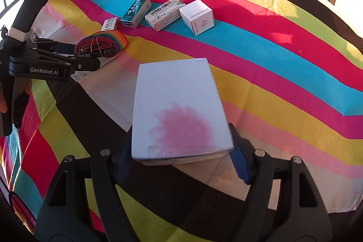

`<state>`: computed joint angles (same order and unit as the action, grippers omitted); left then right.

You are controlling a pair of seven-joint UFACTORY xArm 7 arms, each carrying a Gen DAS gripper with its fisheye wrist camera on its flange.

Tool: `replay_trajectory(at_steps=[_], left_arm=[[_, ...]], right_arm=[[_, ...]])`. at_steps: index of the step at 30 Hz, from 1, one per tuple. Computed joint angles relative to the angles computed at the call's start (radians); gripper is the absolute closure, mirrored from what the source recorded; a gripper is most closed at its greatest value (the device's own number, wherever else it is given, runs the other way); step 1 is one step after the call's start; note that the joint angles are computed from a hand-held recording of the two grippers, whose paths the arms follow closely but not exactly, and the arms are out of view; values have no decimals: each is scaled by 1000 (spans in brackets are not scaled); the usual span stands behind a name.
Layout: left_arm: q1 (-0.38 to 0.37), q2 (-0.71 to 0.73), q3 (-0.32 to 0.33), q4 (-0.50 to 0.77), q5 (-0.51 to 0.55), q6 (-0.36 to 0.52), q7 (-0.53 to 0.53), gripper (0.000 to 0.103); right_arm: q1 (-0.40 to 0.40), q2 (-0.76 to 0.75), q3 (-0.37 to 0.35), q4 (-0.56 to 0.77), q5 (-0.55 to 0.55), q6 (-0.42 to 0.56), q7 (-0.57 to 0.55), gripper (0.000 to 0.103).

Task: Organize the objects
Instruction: 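Grasp the rainbow-striped strap roll with the left gripper and lift it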

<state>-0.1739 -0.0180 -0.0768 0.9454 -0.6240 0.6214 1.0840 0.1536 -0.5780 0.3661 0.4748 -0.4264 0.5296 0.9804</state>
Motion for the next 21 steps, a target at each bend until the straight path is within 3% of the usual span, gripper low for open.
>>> replay_trajectory(at_steps=[2,4,6,10,13,14,18,21], left_arm=[[-2,17,-3,25,6,15,-5,20],[5,10,0,56,33,129,-63,20],[11,-24,7,52,-26,209,-18,17],[-5,-61,8,7,-9,133,-22,17],[-1,-105,27,-59,-11,126,-36,17],[-7,-113,57,-82,-33,117,12,17],[-17,-140,41,-119,-34,70,47,17],[-45,-168,37,-171,-37,-31,93,19]], right_arm=[[0,1,-1,-1,-1,-2,0,28],[0,1,-2,-1,-1,-2,0,27],[0,1,-3,0,-1,-1,-1,27],[1,1,-4,0,-1,-1,-2,27],[1,0,-5,0,0,0,-3,27],[1,0,-5,0,0,0,-4,27],[0,0,-4,0,0,0,-3,27],[0,-1,-5,-1,1,-1,-4,27]])
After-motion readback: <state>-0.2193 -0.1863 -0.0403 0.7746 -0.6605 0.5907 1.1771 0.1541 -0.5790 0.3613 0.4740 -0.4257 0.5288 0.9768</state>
